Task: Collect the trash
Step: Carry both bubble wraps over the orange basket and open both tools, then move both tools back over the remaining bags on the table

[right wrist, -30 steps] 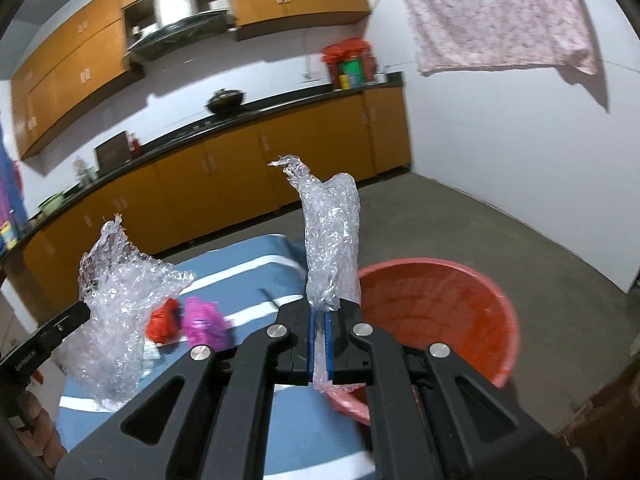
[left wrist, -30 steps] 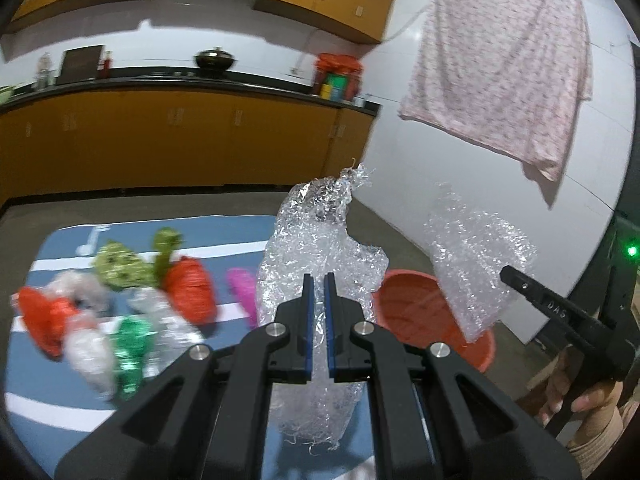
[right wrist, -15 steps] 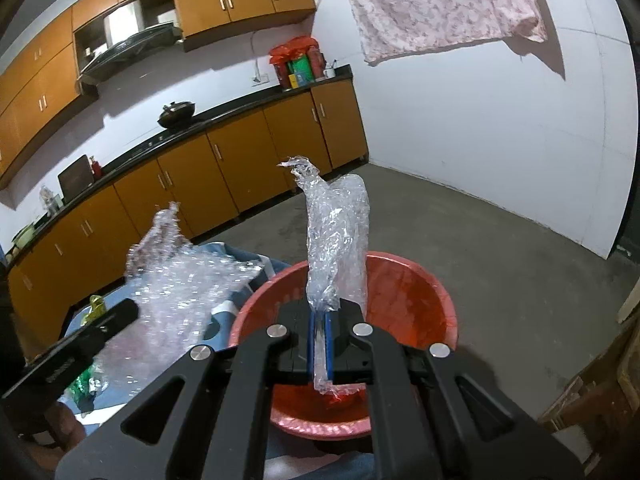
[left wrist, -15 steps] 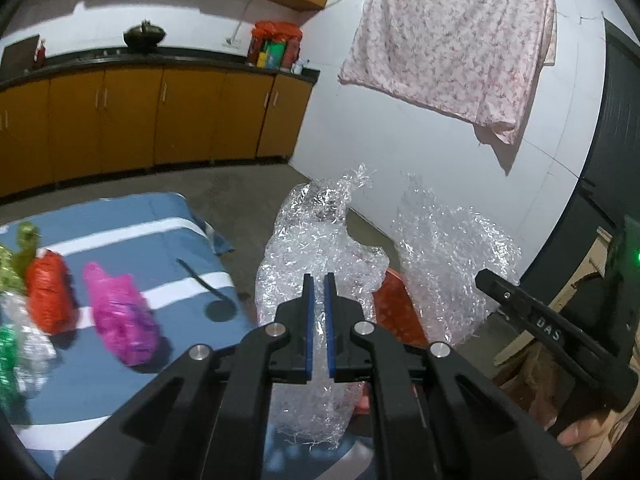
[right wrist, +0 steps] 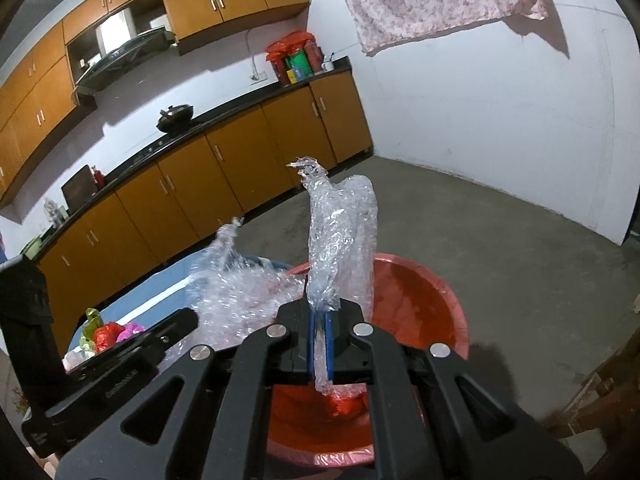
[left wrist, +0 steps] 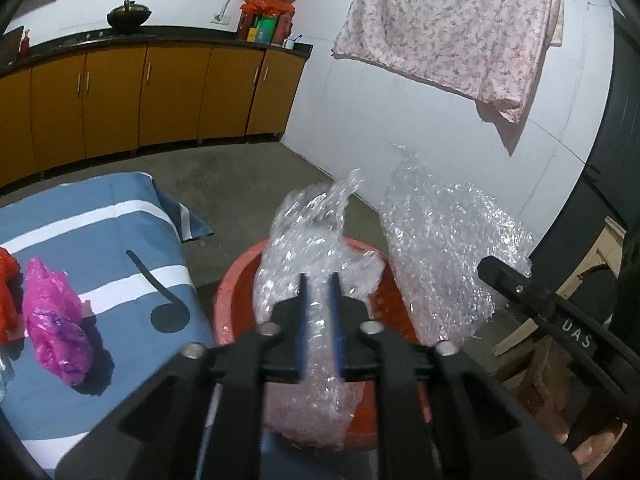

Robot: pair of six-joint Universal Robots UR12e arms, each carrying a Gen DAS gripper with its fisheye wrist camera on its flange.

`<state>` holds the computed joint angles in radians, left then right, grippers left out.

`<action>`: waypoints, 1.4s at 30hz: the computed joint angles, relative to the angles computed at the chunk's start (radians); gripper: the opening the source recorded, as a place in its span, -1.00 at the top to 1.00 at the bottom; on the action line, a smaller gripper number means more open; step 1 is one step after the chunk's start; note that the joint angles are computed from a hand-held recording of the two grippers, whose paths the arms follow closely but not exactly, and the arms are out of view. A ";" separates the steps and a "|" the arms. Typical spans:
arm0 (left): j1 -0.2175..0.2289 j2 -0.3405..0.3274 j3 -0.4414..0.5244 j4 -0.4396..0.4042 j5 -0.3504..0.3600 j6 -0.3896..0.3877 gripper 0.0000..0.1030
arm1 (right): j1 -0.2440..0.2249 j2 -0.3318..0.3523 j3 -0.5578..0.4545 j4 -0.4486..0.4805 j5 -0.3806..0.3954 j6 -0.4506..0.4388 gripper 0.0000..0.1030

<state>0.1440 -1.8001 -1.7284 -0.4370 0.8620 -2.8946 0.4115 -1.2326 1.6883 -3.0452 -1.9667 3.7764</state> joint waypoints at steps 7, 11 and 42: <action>0.018 0.006 -0.009 0.011 0.027 -0.039 0.03 | 0.015 -0.010 0.019 -0.015 -0.056 0.021 -0.32; 0.043 0.029 -0.040 0.074 0.066 -0.060 -0.32 | 0.031 -0.014 0.019 -0.010 -0.106 0.012 -0.64; 0.417 0.194 -0.275 0.277 0.460 -0.193 -0.88 | 0.175 0.222 -0.347 0.191 0.003 -0.234 -0.96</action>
<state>0.5610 -1.6059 -2.0031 -0.1599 1.3216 -3.0873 0.5866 -1.0110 1.3413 -2.8544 -1.9637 3.5429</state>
